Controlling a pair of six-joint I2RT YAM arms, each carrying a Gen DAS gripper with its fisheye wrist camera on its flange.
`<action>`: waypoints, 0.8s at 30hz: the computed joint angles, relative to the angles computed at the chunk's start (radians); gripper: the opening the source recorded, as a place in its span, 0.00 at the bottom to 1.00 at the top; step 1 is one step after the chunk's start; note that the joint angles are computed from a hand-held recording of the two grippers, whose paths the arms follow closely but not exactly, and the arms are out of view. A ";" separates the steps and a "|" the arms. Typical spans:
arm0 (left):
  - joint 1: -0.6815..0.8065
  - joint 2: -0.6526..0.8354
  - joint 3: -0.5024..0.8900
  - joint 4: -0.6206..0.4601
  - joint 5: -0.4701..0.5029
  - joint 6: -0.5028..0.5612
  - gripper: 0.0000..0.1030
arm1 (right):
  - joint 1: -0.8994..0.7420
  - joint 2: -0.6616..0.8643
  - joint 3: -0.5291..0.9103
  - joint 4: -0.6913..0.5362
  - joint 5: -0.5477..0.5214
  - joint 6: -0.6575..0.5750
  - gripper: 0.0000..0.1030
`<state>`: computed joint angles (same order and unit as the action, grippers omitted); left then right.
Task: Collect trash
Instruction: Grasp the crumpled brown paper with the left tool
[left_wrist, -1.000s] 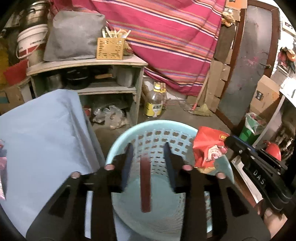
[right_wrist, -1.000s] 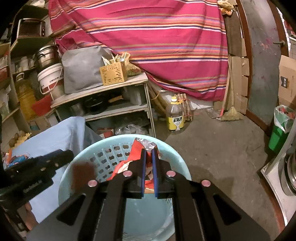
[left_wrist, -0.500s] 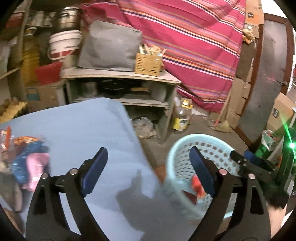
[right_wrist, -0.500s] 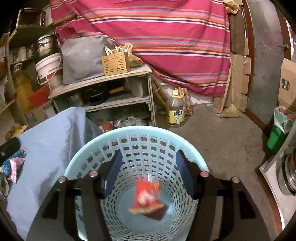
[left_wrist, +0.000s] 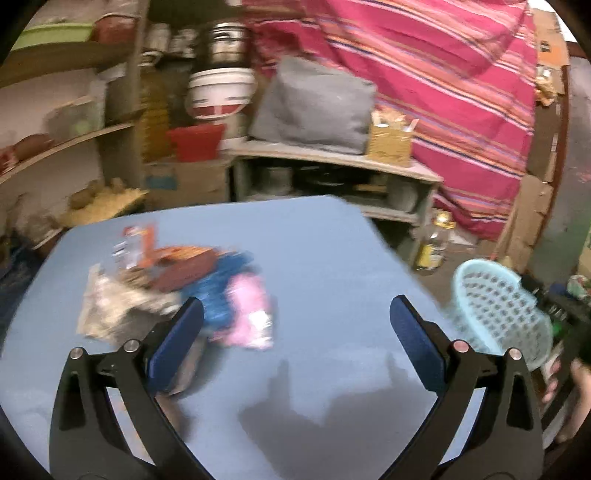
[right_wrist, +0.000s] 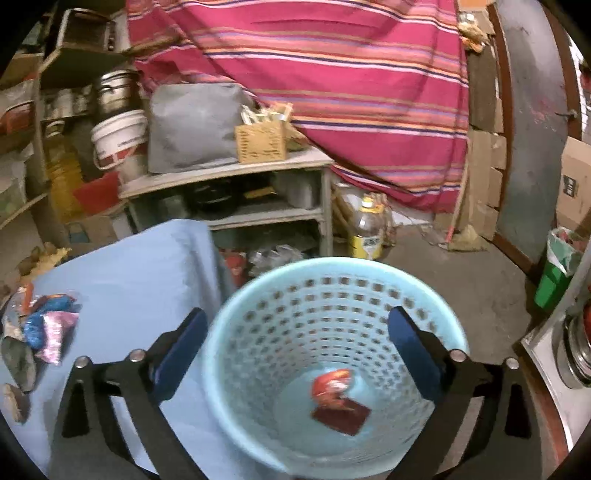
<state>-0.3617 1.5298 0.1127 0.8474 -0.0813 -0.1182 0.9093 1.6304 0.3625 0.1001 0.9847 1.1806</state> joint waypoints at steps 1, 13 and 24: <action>0.057 0.010 -0.028 0.033 0.027 0.031 0.95 | 0.022 0.023 0.034 -0.023 0.010 0.008 0.95; 0.605 0.501 -0.035 0.346 0.383 0.313 0.94 | 0.136 0.280 0.373 -0.209 0.032 0.183 0.96; 0.607 0.603 0.012 0.329 0.409 0.382 0.48 | 0.166 0.373 0.492 -0.108 -0.022 0.079 0.96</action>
<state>0.2453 2.1332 0.1244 1.1761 0.3276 0.2640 1.0749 2.0038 0.8549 -0.0076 0.9629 1.2591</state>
